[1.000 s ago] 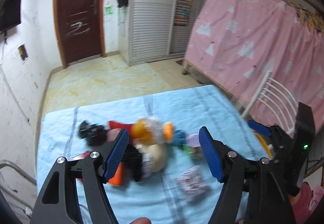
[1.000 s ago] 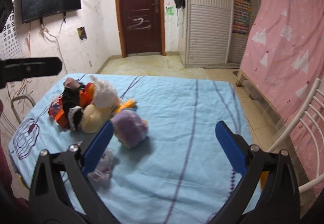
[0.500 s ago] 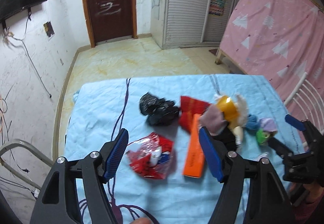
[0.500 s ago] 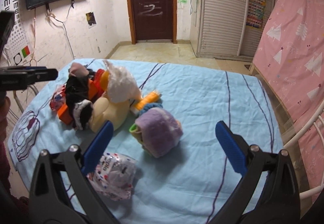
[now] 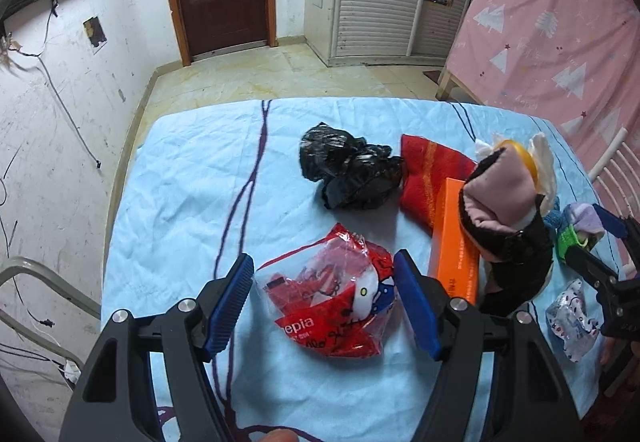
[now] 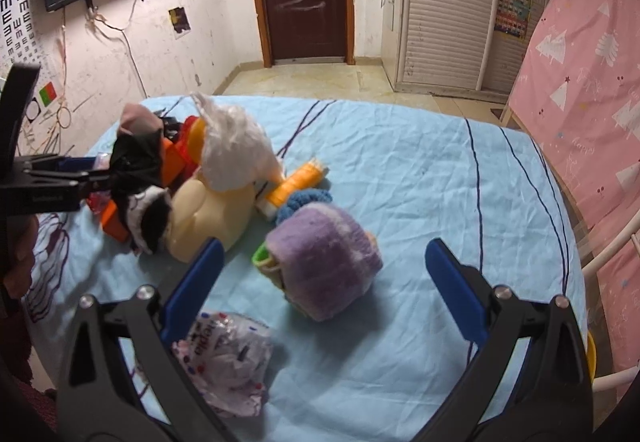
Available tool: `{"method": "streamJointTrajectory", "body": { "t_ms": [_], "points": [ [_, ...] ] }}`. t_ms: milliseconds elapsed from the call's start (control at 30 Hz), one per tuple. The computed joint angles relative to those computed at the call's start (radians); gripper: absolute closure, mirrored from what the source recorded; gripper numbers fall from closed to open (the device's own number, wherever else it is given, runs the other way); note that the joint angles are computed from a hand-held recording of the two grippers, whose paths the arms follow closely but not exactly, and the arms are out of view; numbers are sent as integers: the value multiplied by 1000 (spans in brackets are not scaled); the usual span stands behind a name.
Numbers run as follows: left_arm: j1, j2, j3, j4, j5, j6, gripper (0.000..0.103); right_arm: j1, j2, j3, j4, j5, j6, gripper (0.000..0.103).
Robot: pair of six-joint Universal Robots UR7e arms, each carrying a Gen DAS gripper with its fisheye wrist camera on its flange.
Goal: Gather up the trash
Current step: 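Grasp the red snack bag with the left tool while the right tool grasps the purple cloth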
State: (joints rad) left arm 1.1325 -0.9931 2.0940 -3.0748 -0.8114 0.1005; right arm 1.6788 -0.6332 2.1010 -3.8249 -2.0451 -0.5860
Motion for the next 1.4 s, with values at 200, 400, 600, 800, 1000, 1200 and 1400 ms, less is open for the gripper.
{"method": "streamJointTrajectory", "body": {
  "t_ms": [200,400,600,800,1000,1200,1400],
  "points": [
    [3,12,-5,-1,-21,3,47,-3,0,-15,38,-20,16,33],
    [7,10,-5,10,-19,-21,79,-1,3,-20,51,-35,11,73],
    [-12,-15,25,-19,11,-42,82,0,-7,14,-7,-12,8,76],
    [-57,-70,69,-44,39,-54,82,4,-41,69,-71,28,4,76],
    [-138,-101,114,-66,61,-60,82,-3,-80,130,-131,72,4,76],
    [-212,-95,130,-56,54,-80,82,-35,-140,206,-198,120,8,76],
    [-286,-43,123,-67,33,-93,82,-91,-206,290,-278,163,0,76]
  ]
}}
